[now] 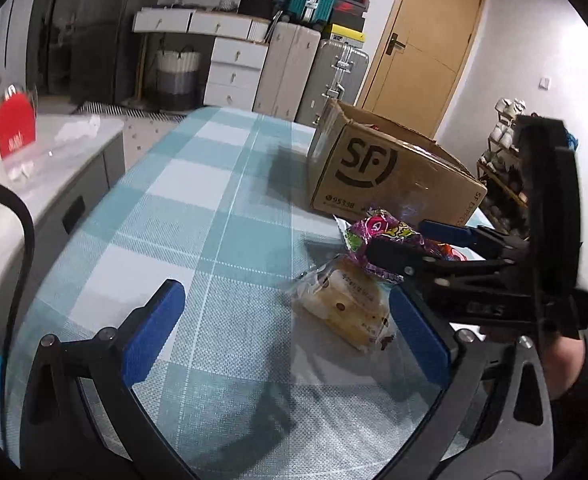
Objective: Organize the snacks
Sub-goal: 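Grasp the pink-purple candy bag beside the box with the right tool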
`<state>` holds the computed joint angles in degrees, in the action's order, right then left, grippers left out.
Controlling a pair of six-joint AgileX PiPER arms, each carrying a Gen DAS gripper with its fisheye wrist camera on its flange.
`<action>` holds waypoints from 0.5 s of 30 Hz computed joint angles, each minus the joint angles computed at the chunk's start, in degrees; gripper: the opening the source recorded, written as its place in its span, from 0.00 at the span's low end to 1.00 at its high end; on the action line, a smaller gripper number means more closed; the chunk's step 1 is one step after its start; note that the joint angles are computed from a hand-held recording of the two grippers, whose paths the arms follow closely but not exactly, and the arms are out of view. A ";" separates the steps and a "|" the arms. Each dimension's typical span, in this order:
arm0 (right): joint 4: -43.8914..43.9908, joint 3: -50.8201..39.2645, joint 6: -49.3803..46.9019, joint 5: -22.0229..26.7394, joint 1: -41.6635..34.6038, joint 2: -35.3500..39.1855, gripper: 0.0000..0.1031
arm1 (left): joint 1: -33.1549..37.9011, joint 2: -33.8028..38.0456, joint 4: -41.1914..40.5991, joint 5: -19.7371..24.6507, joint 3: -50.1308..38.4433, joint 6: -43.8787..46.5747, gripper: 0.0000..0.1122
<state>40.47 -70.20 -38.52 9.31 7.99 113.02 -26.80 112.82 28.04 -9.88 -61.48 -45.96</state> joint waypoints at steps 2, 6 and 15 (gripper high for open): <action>-4.58 -3.12 4.72 1.78 -0.16 2.19 0.92 | 0.42 0.51 2.86 0.24 -0.47 -3.58 0.91; -8.83 -6.99 9.40 3.37 -0.11 5.89 0.92 | 1.37 1.21 9.03 -0.74 -0.85 -11.14 0.91; -10.19 -10.09 10.83 5.22 1.00 9.48 0.86 | 2.78 2.17 15.15 -2.64 -1.07 -19.49 0.91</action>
<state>30.29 -80.29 -27.69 14.53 8.99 122.50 -24.02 114.99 43.18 -12.52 -62.55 -65.45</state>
